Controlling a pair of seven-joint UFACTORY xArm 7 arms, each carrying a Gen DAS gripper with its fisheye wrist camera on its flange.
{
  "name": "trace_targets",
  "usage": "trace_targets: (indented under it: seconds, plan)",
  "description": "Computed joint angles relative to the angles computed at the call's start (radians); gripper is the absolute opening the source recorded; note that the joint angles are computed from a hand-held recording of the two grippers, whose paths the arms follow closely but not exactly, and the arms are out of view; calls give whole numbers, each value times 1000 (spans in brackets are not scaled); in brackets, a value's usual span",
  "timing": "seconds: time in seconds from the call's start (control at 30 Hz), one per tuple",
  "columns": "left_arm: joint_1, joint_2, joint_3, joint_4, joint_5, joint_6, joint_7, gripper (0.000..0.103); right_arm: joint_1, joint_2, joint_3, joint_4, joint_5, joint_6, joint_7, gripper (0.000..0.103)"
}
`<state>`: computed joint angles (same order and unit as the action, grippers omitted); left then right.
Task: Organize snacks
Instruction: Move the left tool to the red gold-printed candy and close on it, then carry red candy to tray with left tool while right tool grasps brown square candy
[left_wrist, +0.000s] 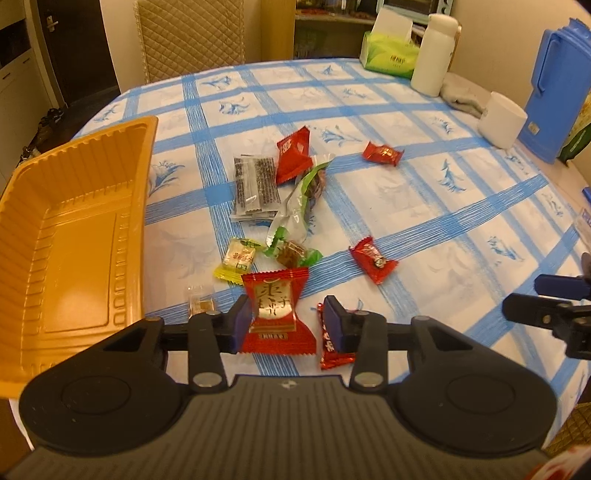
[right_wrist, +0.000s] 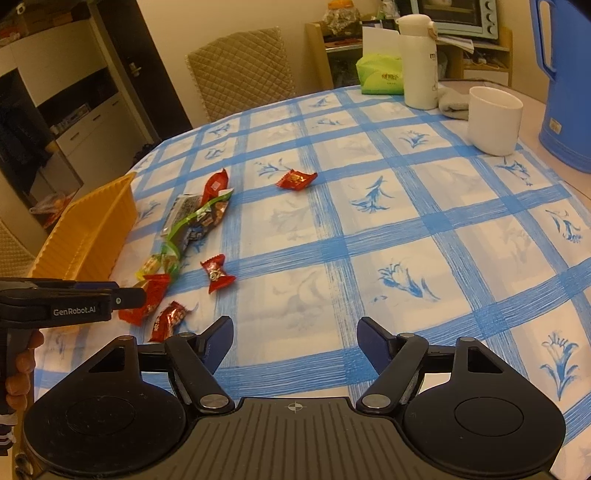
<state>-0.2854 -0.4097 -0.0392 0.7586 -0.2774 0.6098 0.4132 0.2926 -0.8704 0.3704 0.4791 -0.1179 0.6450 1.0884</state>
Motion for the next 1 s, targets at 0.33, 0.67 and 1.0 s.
trace_targets:
  seconds: [0.33,0.67,1.0]
  plan:
    - [27,90,-33,49,65,15,-57,31,-9,23,-9,2,4,6,16,75]
    - [20,71,-24,30,53,-9,-65,23,-15,47,-12,12,-9,-12,10,75]
    - [15,-129,66,-12,-52,103,2,23,-17,135,-14,54,-26,-125,-36,71]
